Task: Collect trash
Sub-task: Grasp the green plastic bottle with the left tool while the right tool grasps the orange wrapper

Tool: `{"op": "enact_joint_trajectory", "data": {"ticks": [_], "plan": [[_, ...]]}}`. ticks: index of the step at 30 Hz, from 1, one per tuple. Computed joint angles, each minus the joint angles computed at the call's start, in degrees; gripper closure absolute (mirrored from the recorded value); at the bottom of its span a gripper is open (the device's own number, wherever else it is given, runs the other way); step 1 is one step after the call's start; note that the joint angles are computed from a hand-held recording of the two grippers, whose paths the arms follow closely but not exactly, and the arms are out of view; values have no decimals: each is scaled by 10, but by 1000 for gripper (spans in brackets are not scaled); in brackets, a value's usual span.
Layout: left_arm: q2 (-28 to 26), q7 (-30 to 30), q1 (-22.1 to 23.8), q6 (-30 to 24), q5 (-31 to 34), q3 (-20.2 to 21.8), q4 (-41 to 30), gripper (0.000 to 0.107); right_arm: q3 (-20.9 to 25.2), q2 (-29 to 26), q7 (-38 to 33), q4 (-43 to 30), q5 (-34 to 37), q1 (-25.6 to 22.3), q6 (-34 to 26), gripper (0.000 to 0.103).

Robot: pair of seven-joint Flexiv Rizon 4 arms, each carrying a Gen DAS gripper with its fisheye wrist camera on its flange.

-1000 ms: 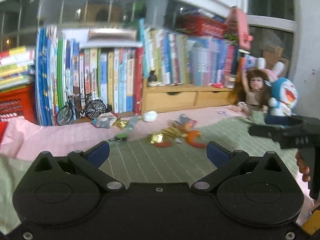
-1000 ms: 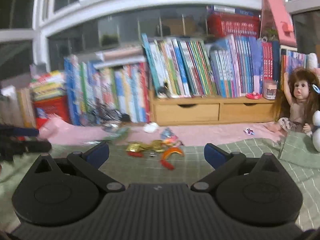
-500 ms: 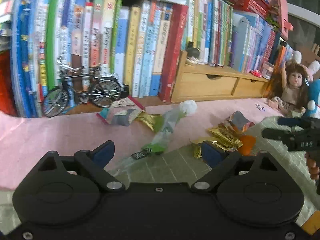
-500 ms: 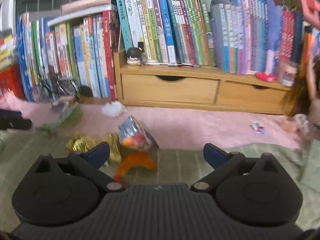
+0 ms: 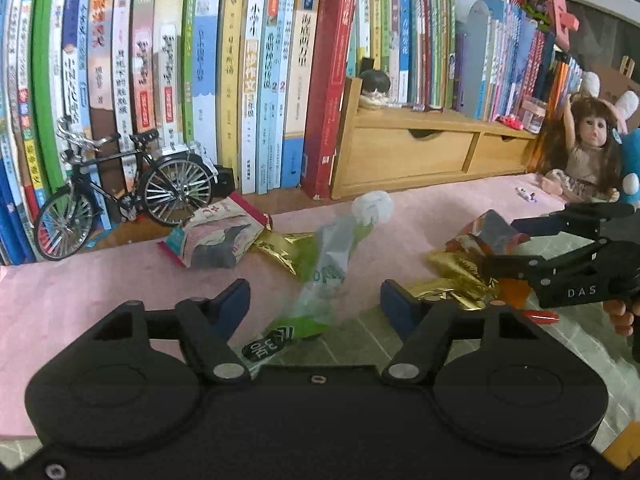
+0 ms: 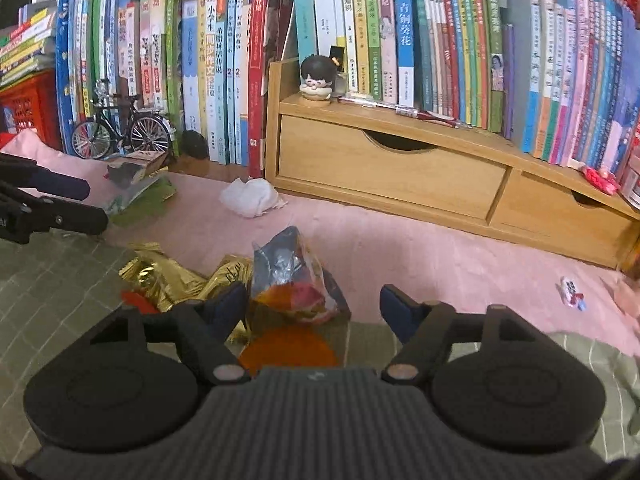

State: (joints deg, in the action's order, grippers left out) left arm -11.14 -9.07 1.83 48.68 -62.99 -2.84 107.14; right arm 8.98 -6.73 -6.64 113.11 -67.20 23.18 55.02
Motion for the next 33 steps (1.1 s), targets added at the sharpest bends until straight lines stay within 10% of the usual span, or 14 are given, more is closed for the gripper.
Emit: {"op": "enact_joint_trajectory", "data": {"ticks": [8, 18, 33], "plan": [[-21, -13, 1, -7, 23, -7, -11, 75, -10, -20, -49, -22, 38, -3, 28, 40], [19, 3, 10, -38, 3, 7, 12, 78, -15, -5, 19, -4, 27, -12, 74, 79], [120, -20, 23, -124, -1, 74, 86, 78, 39, 70, 69, 45, 53, -11, 112, 79]]}}
